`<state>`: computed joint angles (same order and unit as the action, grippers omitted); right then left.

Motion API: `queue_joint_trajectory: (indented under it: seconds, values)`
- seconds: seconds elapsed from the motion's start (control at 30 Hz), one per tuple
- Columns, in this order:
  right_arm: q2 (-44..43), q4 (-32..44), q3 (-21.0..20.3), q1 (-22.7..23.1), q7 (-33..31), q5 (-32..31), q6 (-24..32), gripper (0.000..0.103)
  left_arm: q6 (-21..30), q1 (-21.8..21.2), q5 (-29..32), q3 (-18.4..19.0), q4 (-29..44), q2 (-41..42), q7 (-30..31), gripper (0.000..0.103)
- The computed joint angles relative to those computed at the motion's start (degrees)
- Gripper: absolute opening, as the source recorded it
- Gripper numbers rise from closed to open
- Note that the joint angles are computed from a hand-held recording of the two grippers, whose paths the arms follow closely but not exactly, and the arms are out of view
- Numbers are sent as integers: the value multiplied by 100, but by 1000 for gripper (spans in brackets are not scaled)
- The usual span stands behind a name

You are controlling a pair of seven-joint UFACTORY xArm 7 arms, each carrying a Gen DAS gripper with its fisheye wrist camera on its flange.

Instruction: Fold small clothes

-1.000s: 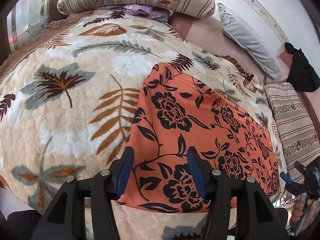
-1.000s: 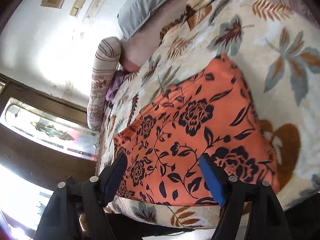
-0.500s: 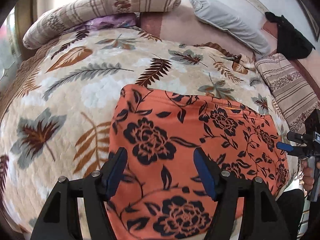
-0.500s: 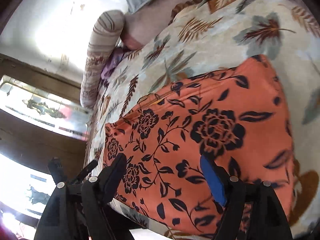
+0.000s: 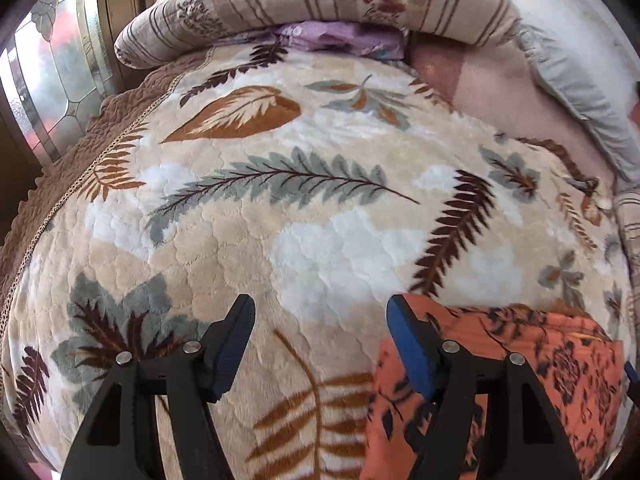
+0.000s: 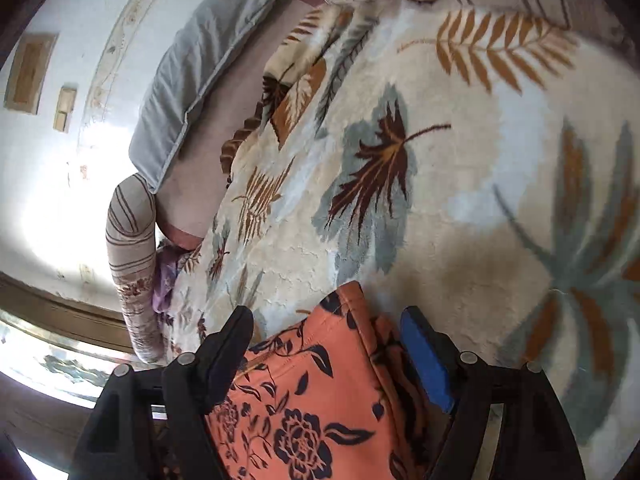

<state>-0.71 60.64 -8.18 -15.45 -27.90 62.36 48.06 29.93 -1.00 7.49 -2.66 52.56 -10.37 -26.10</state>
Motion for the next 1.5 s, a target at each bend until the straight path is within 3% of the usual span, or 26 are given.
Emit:
queue_joint_trajectory:
  seconds: [0.13, 0.3, 0.37, 0.4, 0.47, 0.5, 0.53, 0.6, 0.7, 0.73, 0.8, 0.87, 0.93, 1.03, 1.1, 1.17, 1.2, 1.27, 1.33, 1.5]
  values:
    - [-1270, -861, -219, 54, -303, -176, 563, 80, -111, -418, -678, 49, -1016, -1354, 704, 73]
    - [-2479, -1997, -745, 666, -579, -524, 1759, 88, 182, -858, -1074, -97, -2032, -2336, 1085, 77]
    - [-2592, -2446, -478, 433, -329, -975, 1217, 88, 614, -538, -765, -440, -2170, -2221, 701, 80]
    - [-2572, -2658, -493, 287, -64, -917, 924, 83, 556, -529, -807, -376, -2323, -2312, 580, 80]
    - [-2898, -2951, -763, 203, 366, -578, 764, 84, 710, -432, -903, -347, -2422, -2704, 229, 79]
    - [-3176, -3043, -539, 33, 492, -769, 577, 86, 792, -340, -819, -420, -2445, -2905, 44, 79]
    - [-3497, -3111, -483, 102, 531, -1028, 411, 86, 710, -305, -752, -437, -2537, -3139, -40, 79]
    - [-3864, -3135, -698, 451, 255, -978, 477, 86, 677, -268, -678, -443, -2687, -3435, -150, 79]
    - [-3945, -3162, -903, 841, 76, -974, 600, 88, 1073, -233, -809, -315, -2758, -3107, 14, 83]
    - [-3863, -3220, -803, 850, 256, -1196, 409, 88, 981, -325, -764, -196, -2873, -3267, -88, 83]
    - [-3691, -3376, -515, 560, 971, -1695, 190, 88, 1323, -199, -641, -352, -2825, -3585, -266, 83]
    - [-3886, -3503, -862, 675, 1004, -1510, 239, 88, 1402, -112, -452, -468, -2873, -3999, -361, 83]
    - [-4147, -3532, -873, 723, 989, -1611, 142, 89, 1403, -94, -327, -479, -2903, -4248, -344, 83]
    - [-4217, -3403, -1130, 1108, 656, -1466, 147, 89, 1351, -168, -397, -310, -2917, -4126, -183, 83]
    - [-4078, -3340, -1238, 1277, 487, -1392, 158, 89, 1488, 14, -263, -456, -2805, -3607, -277, 83]
    - [-3673, -3318, -1037, 1181, 784, -1608, -12, 89, 1655, 107, -200, -485, -2761, -3305, -434, 82]
    - [-3456, -3364, -1035, 1030, 874, -1540, -56, 87, 1597, 91, -195, -449, -2844, -3453, -478, 82]
    - [-3542, -3399, -1406, 967, 1040, -1083, 98, 87, 1506, 84, -205, -374, -2888, -3752, -533, 82]
    - [-3725, -3326, -1200, 805, 1119, -1258, -13, 89, 1384, 115, -177, -403, -2806, -3888, -609, 82]
    - [-3554, -2712, -1253, 1341, 678, -892, 13, 89, 676, -288, -398, -420, -2398, -3434, -419, 82]
